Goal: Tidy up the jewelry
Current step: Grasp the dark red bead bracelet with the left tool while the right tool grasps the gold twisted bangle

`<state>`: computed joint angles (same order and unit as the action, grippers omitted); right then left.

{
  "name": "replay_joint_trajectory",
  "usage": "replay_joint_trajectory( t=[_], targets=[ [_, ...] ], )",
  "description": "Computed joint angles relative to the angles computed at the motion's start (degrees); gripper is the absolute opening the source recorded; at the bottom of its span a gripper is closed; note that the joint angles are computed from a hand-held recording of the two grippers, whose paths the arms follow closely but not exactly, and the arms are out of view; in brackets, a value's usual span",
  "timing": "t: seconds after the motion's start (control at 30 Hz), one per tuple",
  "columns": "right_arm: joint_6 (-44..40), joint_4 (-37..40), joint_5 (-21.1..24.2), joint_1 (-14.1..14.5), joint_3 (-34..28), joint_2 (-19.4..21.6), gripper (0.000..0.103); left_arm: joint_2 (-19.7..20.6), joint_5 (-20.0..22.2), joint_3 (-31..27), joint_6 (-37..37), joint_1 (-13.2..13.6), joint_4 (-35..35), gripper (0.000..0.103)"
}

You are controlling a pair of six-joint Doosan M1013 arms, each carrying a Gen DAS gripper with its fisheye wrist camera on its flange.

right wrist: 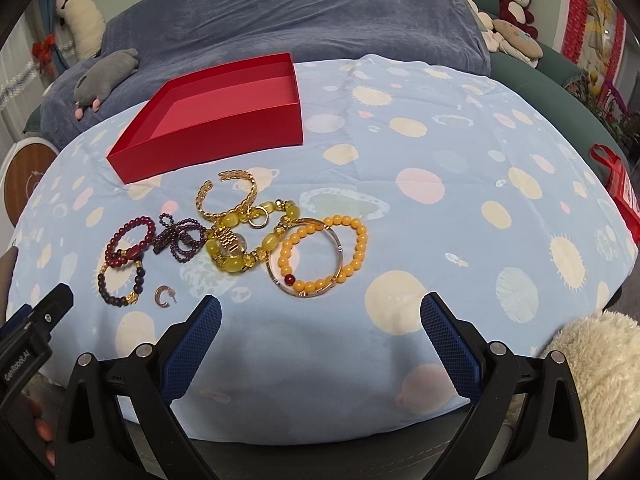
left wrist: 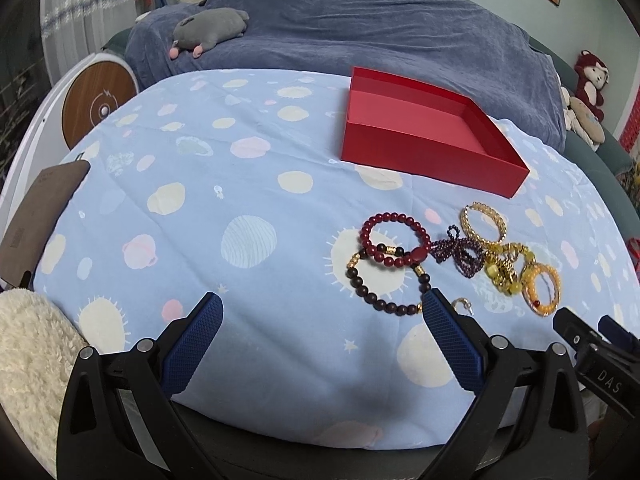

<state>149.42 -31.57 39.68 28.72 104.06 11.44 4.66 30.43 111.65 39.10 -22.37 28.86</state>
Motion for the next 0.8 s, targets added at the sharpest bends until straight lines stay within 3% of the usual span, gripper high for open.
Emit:
replay_joint_trajectory(
  t=[0.27,0.33,0.57,0.67,0.73,0.8],
  targets=[
    [-4.55,0.52,1.11,-0.77,-1.68,1.07,0.096,4.29,2.59,-4.30,6.85,0.59,-3.86,0.095],
    [-4.88,1.26,0.94,-1.18,-1.73,1.10,0.096,5.34,2.61,-5.34,8.14,0.89,-5.02,0.090],
    [-7.73,5.90,0.20,-3.42,-2.07,1.48,0.096,9.56,4.24,-9.56,17.32,2.38,-14.95,0.062],
    [-9.17,7.56,-0.11,-4.15,-2.19,1.73,0.096,10.11,3.95,-9.92,16.67,1.81,-12.84,0.057],
    [-10.82,9.26,-0.43,-4.57,-2.34,1.91,0.096,10.30,3.54,-10.08,16.79,1.49,-11.94,0.044],
    [-11.31,10.03,-1.13,-4.90,-2.22,1.89,0.094,10.38,3.14,-10.25,18.94,1.63,-13.48,0.015]
  ],
)
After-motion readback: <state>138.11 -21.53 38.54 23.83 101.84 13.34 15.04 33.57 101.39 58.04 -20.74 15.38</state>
